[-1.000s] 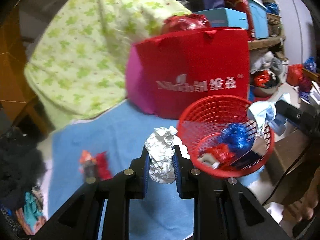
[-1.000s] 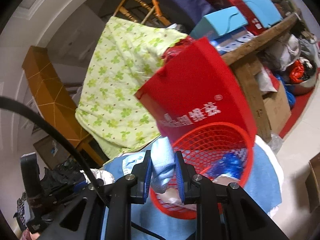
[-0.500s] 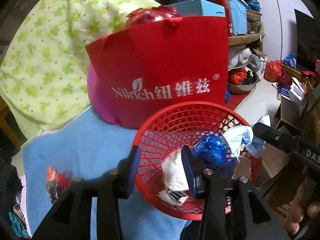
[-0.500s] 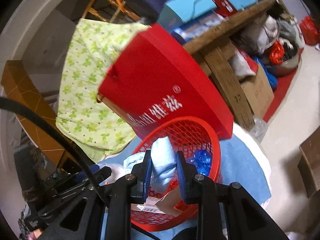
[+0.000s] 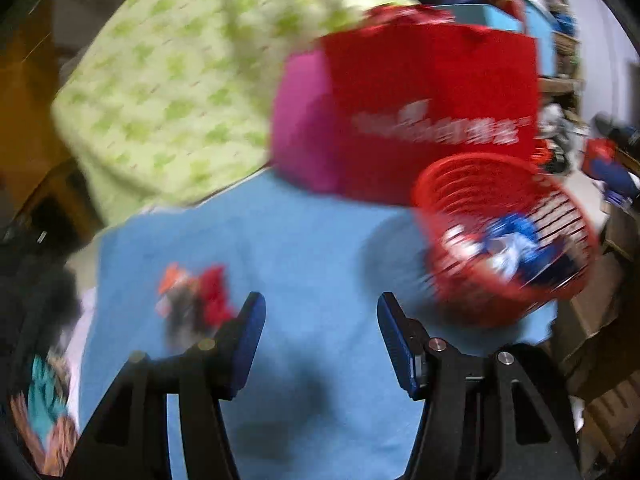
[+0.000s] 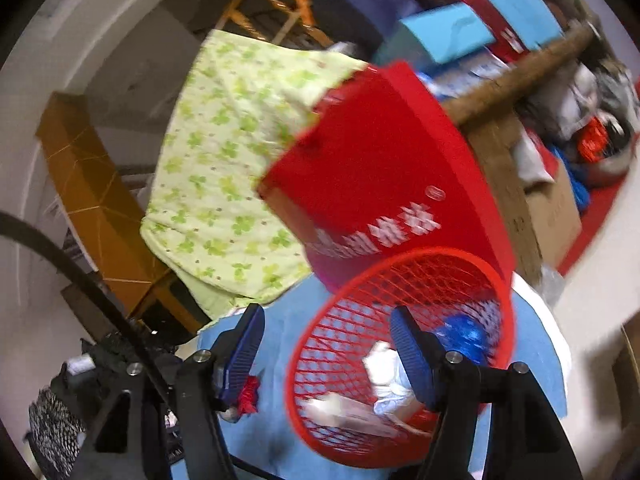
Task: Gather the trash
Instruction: 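Move both tools back toward the black bag on the towel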
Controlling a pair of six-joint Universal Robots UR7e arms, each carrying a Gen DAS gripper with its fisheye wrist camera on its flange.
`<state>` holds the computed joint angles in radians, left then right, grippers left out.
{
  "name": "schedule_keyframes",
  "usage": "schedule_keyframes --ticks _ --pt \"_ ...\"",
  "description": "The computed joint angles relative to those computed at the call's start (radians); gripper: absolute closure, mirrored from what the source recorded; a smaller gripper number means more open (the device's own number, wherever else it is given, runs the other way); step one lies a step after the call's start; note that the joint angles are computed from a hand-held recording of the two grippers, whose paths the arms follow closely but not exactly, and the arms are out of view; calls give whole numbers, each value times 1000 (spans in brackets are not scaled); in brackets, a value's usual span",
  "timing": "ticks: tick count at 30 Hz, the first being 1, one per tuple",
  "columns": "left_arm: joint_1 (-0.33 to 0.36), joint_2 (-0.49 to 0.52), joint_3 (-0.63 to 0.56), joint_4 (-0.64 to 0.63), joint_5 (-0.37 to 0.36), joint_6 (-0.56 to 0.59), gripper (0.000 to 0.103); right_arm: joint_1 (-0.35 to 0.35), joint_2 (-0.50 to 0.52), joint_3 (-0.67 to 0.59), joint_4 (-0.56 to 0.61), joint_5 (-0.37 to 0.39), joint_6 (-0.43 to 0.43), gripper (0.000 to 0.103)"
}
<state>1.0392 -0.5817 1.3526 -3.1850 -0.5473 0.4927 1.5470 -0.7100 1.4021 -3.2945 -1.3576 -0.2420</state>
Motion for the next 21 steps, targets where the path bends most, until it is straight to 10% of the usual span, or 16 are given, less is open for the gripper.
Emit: schedule_keyframes --ticks 10,21 --pt "123 -195 222 -107 176 -192 44 117 100 -92 216 13 -140 35" --pt "207 -242 252 -30 139 -296 44 176 427 -546 675 -116 -157 49"
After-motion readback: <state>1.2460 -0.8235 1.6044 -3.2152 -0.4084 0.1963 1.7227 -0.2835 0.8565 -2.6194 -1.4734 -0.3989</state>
